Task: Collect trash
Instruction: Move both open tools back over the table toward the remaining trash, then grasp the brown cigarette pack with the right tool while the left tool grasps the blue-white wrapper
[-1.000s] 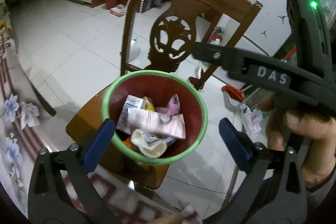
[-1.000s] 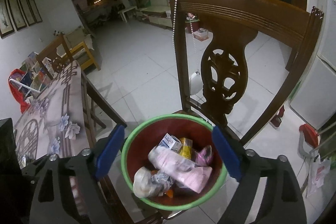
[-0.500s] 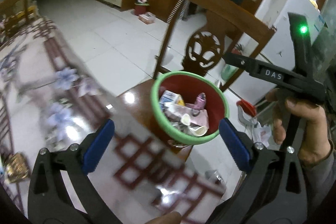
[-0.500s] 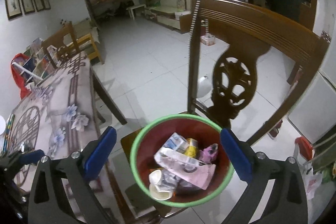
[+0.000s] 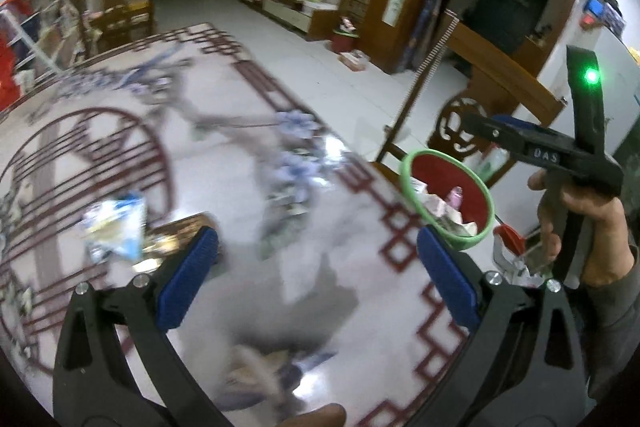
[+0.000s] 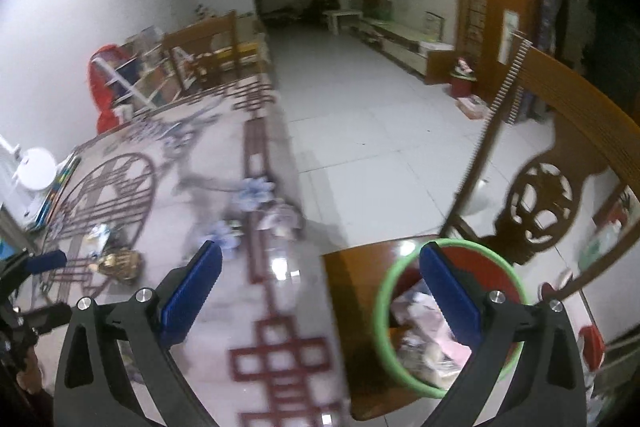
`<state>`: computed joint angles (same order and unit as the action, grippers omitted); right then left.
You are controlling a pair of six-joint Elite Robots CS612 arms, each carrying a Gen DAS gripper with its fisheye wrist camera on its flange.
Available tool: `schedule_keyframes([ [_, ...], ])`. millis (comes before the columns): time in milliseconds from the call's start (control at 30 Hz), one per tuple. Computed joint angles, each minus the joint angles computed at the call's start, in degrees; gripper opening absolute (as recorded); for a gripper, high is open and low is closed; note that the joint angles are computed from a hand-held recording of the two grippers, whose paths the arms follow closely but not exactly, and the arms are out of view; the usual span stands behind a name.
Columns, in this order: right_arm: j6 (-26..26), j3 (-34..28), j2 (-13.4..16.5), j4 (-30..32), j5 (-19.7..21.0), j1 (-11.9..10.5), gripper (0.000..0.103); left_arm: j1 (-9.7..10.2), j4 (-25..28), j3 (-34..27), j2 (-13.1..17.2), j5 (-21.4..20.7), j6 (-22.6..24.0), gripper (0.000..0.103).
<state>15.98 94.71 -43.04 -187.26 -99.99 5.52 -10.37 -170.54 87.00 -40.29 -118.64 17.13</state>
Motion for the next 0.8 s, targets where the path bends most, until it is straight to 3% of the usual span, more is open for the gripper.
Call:
schedule_keyframes([
  [400,-8.7,-9.5,4.5,6.4,5.0,4.7,0.096,4.79,-0.5,-3.5,1.8,2.5,-4.9,0.098],
  [800,-24.8,-17.8,9.9,14.0,5.9,7.9,0.096,7.70,3.4,-8.6,5.5,2.1,-10.9,0.098],
])
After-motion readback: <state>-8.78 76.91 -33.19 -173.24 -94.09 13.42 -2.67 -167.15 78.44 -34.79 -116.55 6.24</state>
